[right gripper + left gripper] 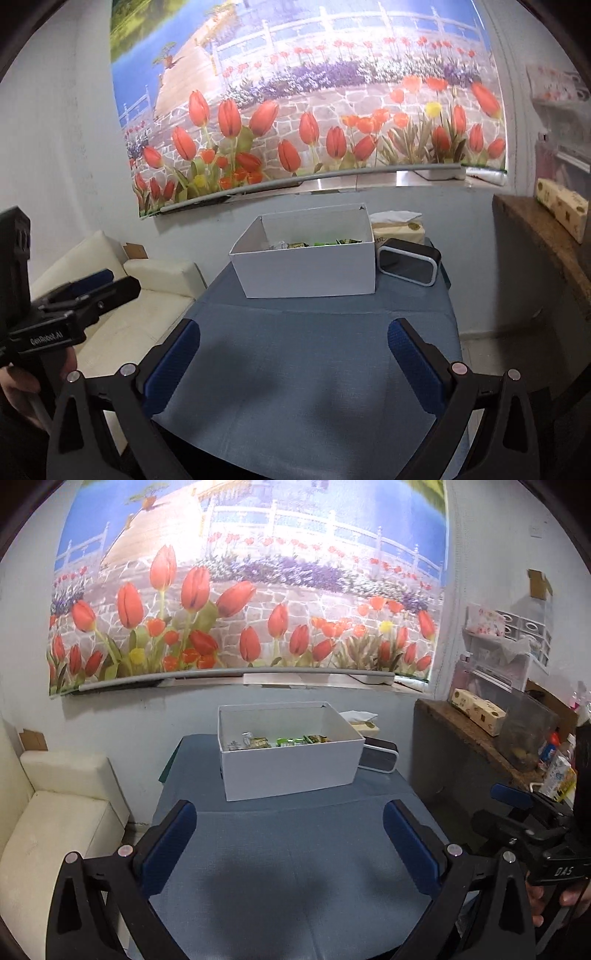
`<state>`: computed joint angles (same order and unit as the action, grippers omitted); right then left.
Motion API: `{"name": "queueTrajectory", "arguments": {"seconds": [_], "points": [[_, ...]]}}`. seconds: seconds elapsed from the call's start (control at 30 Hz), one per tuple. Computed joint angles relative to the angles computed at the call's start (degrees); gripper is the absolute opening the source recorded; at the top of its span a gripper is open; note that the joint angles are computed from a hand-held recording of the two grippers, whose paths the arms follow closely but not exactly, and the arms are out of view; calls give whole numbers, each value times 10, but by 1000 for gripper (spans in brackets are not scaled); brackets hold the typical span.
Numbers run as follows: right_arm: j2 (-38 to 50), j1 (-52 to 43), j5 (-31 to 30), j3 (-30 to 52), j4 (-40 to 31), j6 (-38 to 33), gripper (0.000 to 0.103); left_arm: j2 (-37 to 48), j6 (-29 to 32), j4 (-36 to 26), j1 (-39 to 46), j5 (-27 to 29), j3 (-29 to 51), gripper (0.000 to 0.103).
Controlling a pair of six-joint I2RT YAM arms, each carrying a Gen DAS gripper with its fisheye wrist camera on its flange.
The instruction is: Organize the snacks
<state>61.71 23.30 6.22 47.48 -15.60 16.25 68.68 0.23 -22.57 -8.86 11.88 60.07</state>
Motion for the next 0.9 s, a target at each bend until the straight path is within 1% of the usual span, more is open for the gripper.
{"name": "queueTrajectory", "arguments": {"seconds": [0.07, 0.3, 0.5, 0.9], "points": [[-9, 12, 15, 0, -6, 2, 103, -13, 2, -15, -4, 1, -2, 103], [-24, 27, 21, 3, -14, 2, 103, -33, 4, -33, -8, -1, -3, 103], [-22, 35, 29, 3, -14, 1, 103, -37, 6, -37, -10, -6, -3, 103], [-25, 31, 19, -1, -9, -3, 103, -40, 7, -37, -12, 1, -3, 103]]}}
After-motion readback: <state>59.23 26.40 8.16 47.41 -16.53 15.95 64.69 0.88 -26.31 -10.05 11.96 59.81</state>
